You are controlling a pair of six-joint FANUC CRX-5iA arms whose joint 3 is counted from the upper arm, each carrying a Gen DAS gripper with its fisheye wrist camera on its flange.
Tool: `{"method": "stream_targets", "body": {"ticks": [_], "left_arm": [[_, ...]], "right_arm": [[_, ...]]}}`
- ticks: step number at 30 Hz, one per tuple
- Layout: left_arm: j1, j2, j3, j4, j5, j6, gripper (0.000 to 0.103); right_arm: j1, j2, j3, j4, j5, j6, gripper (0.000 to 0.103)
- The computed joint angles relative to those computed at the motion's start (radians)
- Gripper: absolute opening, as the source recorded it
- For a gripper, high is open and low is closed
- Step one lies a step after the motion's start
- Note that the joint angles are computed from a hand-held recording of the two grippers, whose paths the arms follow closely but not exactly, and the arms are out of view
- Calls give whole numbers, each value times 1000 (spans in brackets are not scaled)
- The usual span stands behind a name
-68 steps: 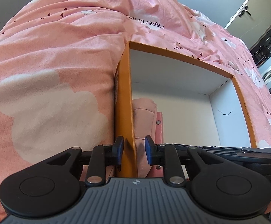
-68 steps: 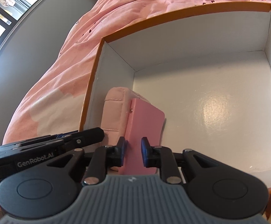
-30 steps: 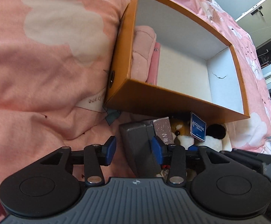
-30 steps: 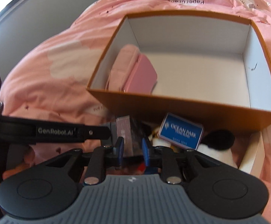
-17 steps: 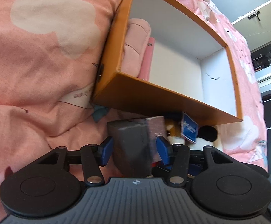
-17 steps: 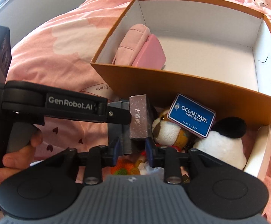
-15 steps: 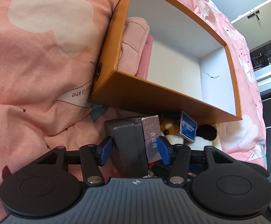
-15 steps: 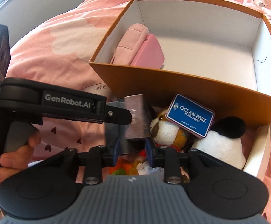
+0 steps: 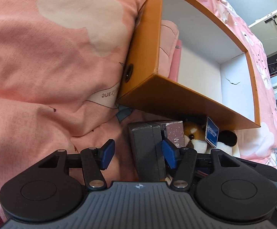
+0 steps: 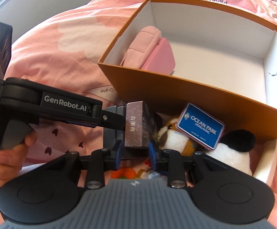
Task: Organize objects
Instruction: 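Grasp the dark grey box with the left gripper while the right grasps the grey photo card box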
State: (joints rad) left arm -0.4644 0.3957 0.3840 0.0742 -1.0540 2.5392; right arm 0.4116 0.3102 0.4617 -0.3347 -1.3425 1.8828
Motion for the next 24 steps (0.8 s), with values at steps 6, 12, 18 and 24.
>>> {"method": "stream_targets", "body": {"ticks": [6, 12, 18, 24], "left_arm": [[-11, 18, 55, -52, -71, 17, 65], [4, -8, -11, 1, 5, 27, 64], [13, -24, -65, 54, 83, 30, 63], [8, 12, -11, 46, 23, 23, 62]], "right_arm": [[3, -6, -16, 14, 22, -37, 32], [32, -39, -74, 77, 111, -47, 32], [40, -46, -91, 88, 141, -30, 32], [70, -77, -145, 145, 205, -25, 32]]}}
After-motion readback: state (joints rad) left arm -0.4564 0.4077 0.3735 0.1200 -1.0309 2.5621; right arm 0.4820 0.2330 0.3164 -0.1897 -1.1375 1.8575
